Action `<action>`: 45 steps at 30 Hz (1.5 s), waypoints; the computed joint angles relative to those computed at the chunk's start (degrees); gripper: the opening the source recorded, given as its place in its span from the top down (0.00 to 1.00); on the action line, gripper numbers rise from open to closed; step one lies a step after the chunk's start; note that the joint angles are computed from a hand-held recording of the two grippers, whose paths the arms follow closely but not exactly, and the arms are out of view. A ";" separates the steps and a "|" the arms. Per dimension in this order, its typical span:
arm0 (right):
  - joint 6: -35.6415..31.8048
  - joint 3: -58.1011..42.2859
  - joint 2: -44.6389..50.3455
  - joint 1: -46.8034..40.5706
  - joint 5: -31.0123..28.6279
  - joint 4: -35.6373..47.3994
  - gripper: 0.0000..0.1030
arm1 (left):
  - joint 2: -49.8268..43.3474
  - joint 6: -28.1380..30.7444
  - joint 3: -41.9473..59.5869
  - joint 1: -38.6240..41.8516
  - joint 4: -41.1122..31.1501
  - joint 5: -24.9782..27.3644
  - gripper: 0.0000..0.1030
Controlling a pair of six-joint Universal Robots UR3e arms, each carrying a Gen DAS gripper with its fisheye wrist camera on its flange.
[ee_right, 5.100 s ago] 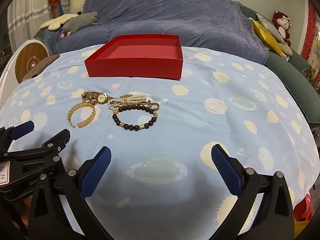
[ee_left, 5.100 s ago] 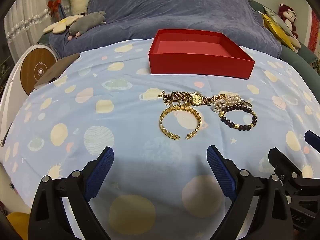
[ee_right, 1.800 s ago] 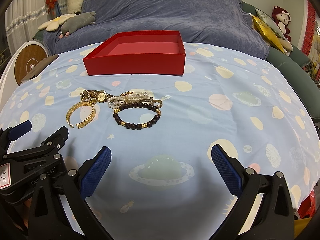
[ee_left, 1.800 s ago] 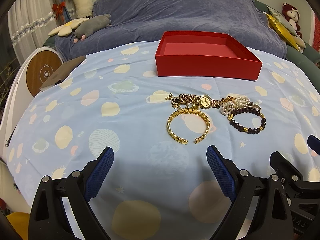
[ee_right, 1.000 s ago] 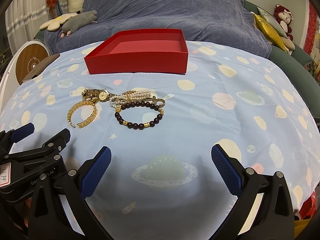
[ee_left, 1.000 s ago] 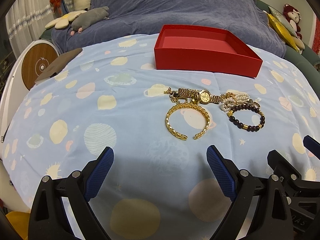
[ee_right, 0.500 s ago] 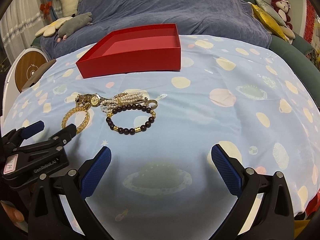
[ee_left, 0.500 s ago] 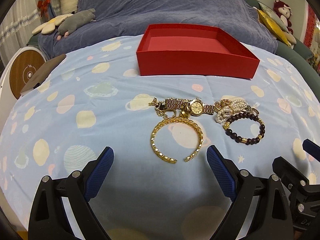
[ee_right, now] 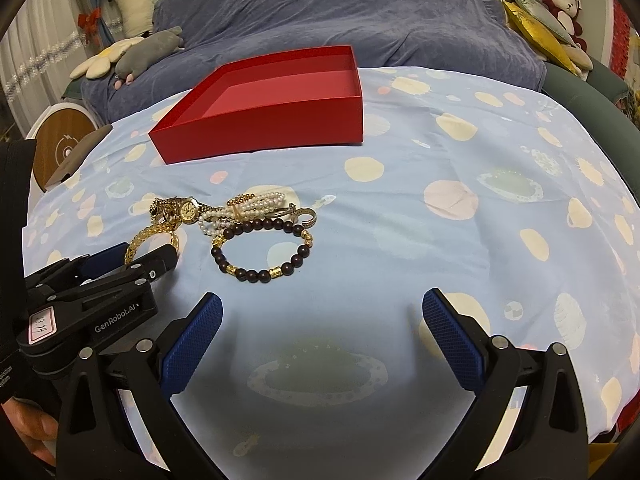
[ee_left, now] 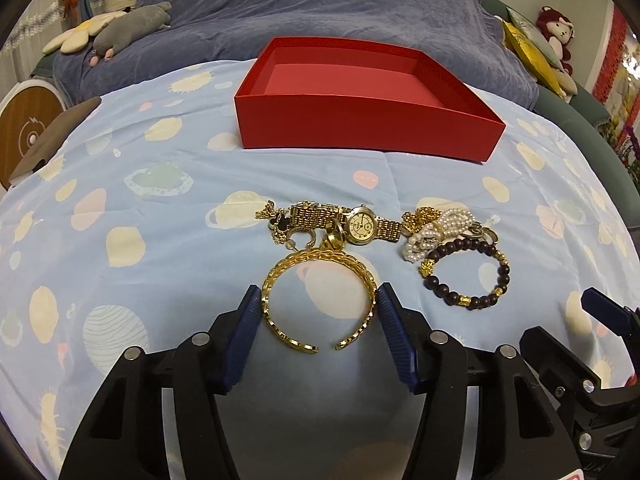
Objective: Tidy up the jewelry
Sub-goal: 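Grasp the gold cuff bangle with left tool while right tool grasps dark bead bracelet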
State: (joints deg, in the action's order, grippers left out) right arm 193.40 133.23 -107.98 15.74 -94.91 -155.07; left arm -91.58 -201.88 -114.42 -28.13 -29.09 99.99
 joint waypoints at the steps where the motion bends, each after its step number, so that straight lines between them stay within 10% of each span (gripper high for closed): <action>1: 0.07 -0.22 0.25 0.33 -0.21 -0.11 0.05 | 0.35 0.08 -0.28 0.15 0.10 -0.25 0.45; 26: 0.85 -4.52 8.50 -0.45 3.89 -4.27 0.11 | 13.61 -0.60 -7.71 6.54 -2.73 -2.80 0.45; 39: -0.62 -7.44 14.95 0.34 -0.83 -5.78 0.45 | 11.83 -0.17 -7.09 4.96 -2.02 -2.23 0.45; 45: -2.13 -7.21 15.30 1.72 -2.96 -6.93 0.81 | 10.90 -0.18 -6.62 4.74 -1.88 -2.49 0.45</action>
State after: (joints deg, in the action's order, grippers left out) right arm 191.27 126.02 -92.68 17.46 -97.87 -162.01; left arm -80.68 -202.05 -121.04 -23.39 -30.98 97.50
